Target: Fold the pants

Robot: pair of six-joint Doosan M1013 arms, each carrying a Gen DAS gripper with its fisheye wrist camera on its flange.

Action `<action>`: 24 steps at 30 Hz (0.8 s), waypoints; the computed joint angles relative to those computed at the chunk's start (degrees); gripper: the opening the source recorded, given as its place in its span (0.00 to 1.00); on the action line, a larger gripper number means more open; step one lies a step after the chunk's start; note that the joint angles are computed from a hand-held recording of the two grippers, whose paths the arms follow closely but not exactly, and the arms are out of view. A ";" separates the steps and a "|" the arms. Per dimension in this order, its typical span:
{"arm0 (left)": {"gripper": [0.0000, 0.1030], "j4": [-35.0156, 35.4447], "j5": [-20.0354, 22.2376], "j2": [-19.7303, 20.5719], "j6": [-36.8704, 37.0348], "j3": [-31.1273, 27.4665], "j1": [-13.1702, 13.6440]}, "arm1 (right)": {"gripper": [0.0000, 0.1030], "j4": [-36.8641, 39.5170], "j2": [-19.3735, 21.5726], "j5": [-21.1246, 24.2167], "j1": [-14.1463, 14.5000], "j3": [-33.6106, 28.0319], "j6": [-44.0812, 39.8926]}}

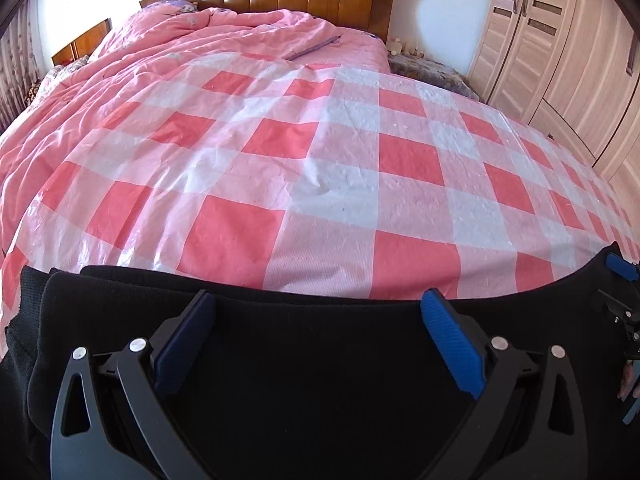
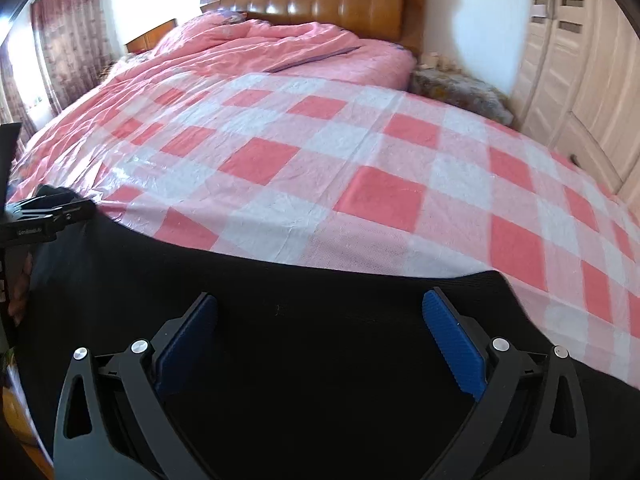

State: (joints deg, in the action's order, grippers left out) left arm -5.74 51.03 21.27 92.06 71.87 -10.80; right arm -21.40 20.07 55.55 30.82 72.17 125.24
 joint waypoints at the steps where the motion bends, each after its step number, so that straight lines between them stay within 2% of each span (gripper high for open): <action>1: 0.99 -0.43 -0.12 0.02 0.21 0.01 0.12 | 0.96 -2.05 0.21 1.62 0.92 -0.79 1.73; 4: 0.99 -0.91 -0.31 0.15 0.79 -0.11 0.24 | 0.96 -0.14 0.33 -1.21 2.79 -2.00 -4.33; 7: 0.99 -1.59 -0.37 0.39 1.38 -0.43 0.45 | 0.95 9.24 2.88 1.52 3.52 -5.47 -15.88; 9: 0.98 -0.40 -2.75 -0.62 -0.87 0.69 0.61 | 0.96 8.28 4.33 3.61 4.24 -6.22 -18.30; 10: 0.98 -1.25 -6.56 -2.56 -1.85 2.76 1.38 | 0.96 10.14 3.53 1.13 3.49 -4.92 -17.58; 12: 0.98 -7.83 -11.35 -5.69 0.15 5.93 3.79 | 0.95 9.87 3.15 1.25 2.87 -4.69 -15.52; 14: 0.98 -16.49 -18.81 -10.63 2.09 11.56 7.98 | 0.95 3.01 3.63 5.04 3.31 -6.54 -9.43; 15: 0.98 -17.50 -21.40 -12.48 0.42 13.81 9.93 | 0.95 3.79 3.13 3.22 2.94 -6.31 -8.26; 16: 0.98 -16.44 -22.02 -13.37 -2.35 14.78 11.21 | 0.95 7.58 2.53 -1.29 2.37 -5.94 -9.06; 18: 0.98 -16.83 -19.70 -14.02 -6.12 15.50 14.57 | 0.95 14.79 3.70 -4.07 1.80 -8.26 -15.77; 20: 0.98 -22.54 -16.40 -13.76 -4.20 16.25 17.91 | 0.95 22.71 8.09 -1.71 2.43 -15.02 -28.73; 22: 0.97 -27.78 -12.88 -13.26 -0.39 16.62 19.53 | 0.95 28.22 11.89 0.49 3.24 -20.70 -39.00; 24: 0.94 -30.46 -11.78 -13.23 2.21 17.40 19.83 | 0.92 31.26 16.01 3.87 4.03 -27.08 -46.38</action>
State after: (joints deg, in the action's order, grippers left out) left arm -36.20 39.25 8.04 94.27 89.27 9.04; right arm 9.85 36.08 59.41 34.84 45.09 78.86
